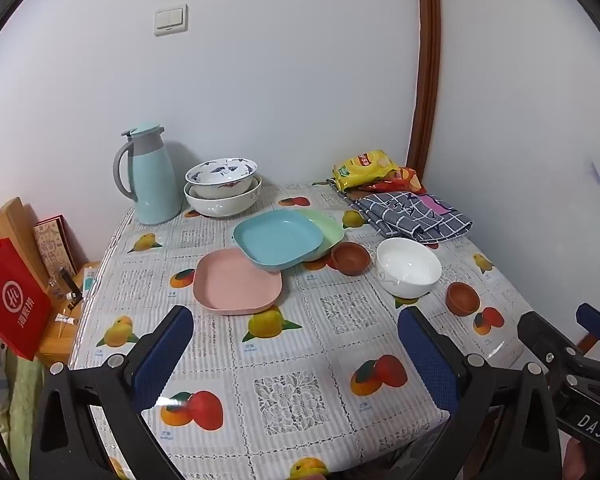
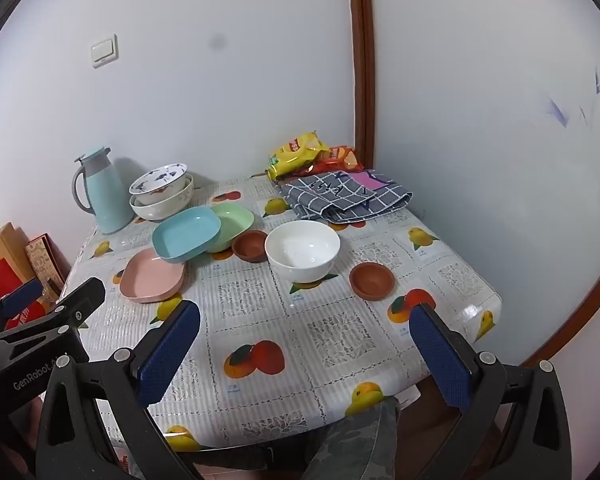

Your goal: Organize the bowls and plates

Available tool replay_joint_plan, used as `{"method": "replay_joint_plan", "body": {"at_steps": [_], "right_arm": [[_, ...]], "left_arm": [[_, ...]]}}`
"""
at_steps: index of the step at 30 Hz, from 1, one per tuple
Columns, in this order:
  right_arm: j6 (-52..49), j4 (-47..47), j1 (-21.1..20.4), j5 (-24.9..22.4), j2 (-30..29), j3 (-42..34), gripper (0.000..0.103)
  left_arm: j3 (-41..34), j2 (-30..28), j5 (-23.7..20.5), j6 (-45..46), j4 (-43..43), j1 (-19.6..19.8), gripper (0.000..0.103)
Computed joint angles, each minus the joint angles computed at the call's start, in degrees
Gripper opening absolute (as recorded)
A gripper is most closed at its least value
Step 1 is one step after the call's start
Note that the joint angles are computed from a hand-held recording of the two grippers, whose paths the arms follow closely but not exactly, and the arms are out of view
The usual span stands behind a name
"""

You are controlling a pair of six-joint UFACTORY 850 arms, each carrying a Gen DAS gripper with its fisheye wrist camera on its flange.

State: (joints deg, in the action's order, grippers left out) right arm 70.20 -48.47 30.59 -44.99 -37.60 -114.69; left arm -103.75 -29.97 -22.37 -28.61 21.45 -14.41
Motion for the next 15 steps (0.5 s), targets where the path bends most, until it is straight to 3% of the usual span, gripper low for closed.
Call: {"method": "replay_joint_plan", "body": {"at_steps": [15], "right_arm": [[-1.60, 1.02, 0.43, -1.18, -0.53, -0.85, 0.103]], "left_arm": [[0.30, 0.40, -0.17, -0.22, 0.77, 0.05, 0.103]]}}
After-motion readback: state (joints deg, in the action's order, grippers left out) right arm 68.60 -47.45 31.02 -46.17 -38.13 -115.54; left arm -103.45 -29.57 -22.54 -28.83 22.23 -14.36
